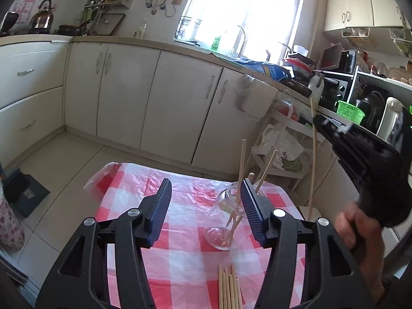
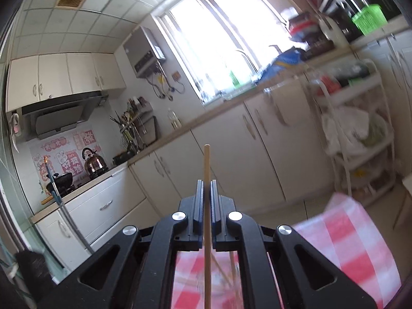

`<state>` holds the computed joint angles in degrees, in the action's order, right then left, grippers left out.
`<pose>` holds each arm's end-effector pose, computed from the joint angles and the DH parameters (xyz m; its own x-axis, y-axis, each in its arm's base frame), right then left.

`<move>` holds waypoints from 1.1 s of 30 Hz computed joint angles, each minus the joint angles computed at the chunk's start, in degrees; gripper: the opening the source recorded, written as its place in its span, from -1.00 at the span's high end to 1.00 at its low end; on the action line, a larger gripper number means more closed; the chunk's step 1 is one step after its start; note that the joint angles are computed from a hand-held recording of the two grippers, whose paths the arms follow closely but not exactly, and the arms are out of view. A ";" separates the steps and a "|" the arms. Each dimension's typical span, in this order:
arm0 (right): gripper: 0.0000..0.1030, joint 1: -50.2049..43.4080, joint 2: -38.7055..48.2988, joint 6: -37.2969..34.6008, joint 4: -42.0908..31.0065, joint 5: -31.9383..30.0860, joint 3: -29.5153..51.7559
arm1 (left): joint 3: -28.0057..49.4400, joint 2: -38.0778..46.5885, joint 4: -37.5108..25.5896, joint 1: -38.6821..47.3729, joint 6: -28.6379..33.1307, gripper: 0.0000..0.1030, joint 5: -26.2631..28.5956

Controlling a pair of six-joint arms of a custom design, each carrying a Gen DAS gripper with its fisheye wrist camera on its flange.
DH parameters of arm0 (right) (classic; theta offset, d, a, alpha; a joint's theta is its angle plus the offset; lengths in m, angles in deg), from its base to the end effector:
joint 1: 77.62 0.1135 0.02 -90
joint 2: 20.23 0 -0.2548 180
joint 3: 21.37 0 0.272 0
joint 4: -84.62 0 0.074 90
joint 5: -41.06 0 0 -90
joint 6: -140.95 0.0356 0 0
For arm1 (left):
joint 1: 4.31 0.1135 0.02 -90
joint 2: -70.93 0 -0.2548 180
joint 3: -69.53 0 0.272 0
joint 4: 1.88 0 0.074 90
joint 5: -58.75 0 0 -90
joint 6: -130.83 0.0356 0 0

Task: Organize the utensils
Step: 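Raise both held sticks over the jar and drop them inside, then return both grippers to the stick pile and close on one stick each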

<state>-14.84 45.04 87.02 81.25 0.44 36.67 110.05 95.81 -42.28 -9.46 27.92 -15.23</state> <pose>0.1515 0.2355 0.2928 -0.2079 0.4337 -0.8767 -0.1426 0.8733 0.4659 0.1476 -0.0232 0.2487 -0.4816 -0.1722 -0.8593 0.2342 0.9196 -0.3155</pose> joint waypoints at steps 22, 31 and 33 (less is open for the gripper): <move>0.89 -2.86 18.00 -13.55 8.48 -2.05 6.05 | 1.33 2.14 -4.76 8.95 2.39 -0.17 10.72; 0.42 2.87 13.92 -5.47 -6.92 -1.04 5.45 | 1.52 2.56 -8.06 6.06 2.82 -0.18 5.04; 0.38 5.25 11.56 -1.53 -11.11 0.39 4.58 | 1.64 1.95 -9.94 5.93 3.31 -0.18 4.53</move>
<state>-9.59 56.60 85.49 70.14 0.83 41.24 111.69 97.76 -52.22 -3.53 31.23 -10.70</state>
